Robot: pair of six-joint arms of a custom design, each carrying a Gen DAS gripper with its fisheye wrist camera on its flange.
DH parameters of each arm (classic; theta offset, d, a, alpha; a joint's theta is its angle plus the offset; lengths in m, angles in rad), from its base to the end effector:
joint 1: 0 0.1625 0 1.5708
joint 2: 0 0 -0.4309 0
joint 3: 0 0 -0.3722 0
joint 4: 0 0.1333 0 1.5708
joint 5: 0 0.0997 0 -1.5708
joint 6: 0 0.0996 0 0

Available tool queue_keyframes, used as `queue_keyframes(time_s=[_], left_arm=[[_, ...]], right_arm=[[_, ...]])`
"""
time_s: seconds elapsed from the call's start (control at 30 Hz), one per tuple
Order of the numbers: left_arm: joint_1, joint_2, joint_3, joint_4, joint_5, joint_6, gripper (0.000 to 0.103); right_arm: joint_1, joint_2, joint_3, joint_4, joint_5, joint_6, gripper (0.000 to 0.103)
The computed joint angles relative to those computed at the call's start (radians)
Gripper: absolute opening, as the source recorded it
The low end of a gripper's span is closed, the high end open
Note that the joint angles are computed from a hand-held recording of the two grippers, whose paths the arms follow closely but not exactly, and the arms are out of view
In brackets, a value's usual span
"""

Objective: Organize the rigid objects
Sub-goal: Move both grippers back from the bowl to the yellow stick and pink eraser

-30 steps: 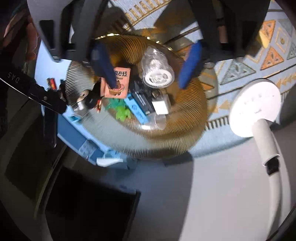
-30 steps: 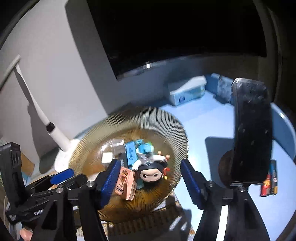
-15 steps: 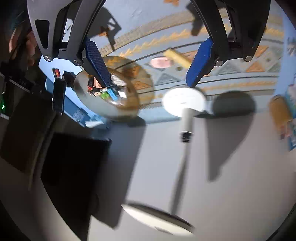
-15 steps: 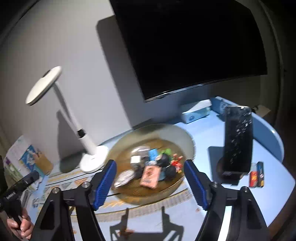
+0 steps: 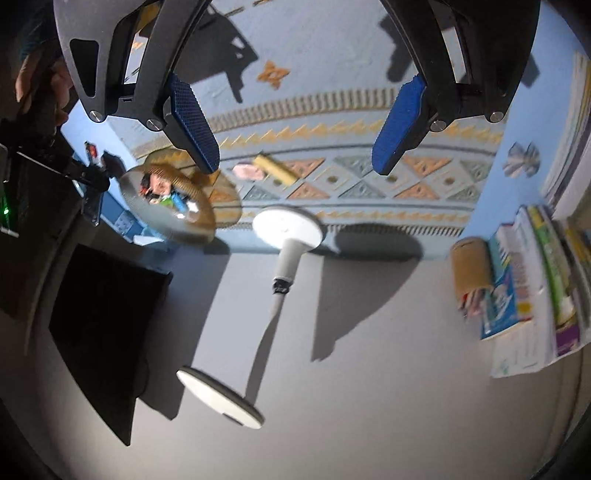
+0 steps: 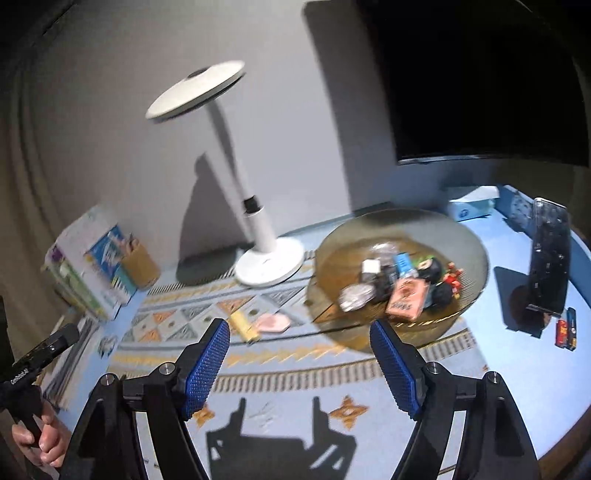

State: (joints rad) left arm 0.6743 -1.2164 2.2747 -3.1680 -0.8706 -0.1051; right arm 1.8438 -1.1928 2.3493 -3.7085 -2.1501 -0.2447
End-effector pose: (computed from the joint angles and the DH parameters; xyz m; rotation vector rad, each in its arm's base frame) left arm -0.2335 -0.4394 0.2280 0.7523 2.4739 -1.0743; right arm 0.1928 -0.3963 0.2588 0.2355 -2.3240 1.2418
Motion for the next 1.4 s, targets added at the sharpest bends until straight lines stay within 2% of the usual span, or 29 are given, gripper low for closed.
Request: queue_keyframes(time_s=[0.13, 0.27, 0.63, 0.83, 1.0, 1.2, 1.4], left_arm=[[-0.023, -0.032, 0.056, 0.018, 0.06, -0.056, 0.084], [-0.062, -0.058, 0.103, 0.081, 0.153, -0.142, 0.084], [-0.156, -0.118, 0.181, 0.141, 0.217, -0.204, 0.084], [-0.175, -0.115, 0.183, 0.152, 0.211, -0.204, 0.084], [-0.154, -0.068, 0.158, 0.145, 0.164, -0.171, 0.084], [-0.091, 0.075, 0.057, 0.129, 0.098, -0.058, 0.084], [0.017, 0.261, -0.15, 0.213, 0.041, -0.002, 0.084]], right_arm=[[0.029, 0.035, 0.014, 0.001, -0.012, 0.009, 0.077], [0.05, 0.063, 0.036, -0.004, -0.015, 0.022, 0.077], [0.1, 0.093, 0.08, -0.037, -0.014, 0.032, 0.077], [0.104, 0.08, 0.094, -0.046, -0.01, 0.037, 0.077], [0.076, 0.072, 0.102, -0.039, 0.006, 0.052, 0.077], [0.004, 0.068, 0.099, 0.008, 0.042, 0.09, 0.077], [-0.089, 0.051, 0.07, 0.1, 0.072, 0.113, 0.077]])
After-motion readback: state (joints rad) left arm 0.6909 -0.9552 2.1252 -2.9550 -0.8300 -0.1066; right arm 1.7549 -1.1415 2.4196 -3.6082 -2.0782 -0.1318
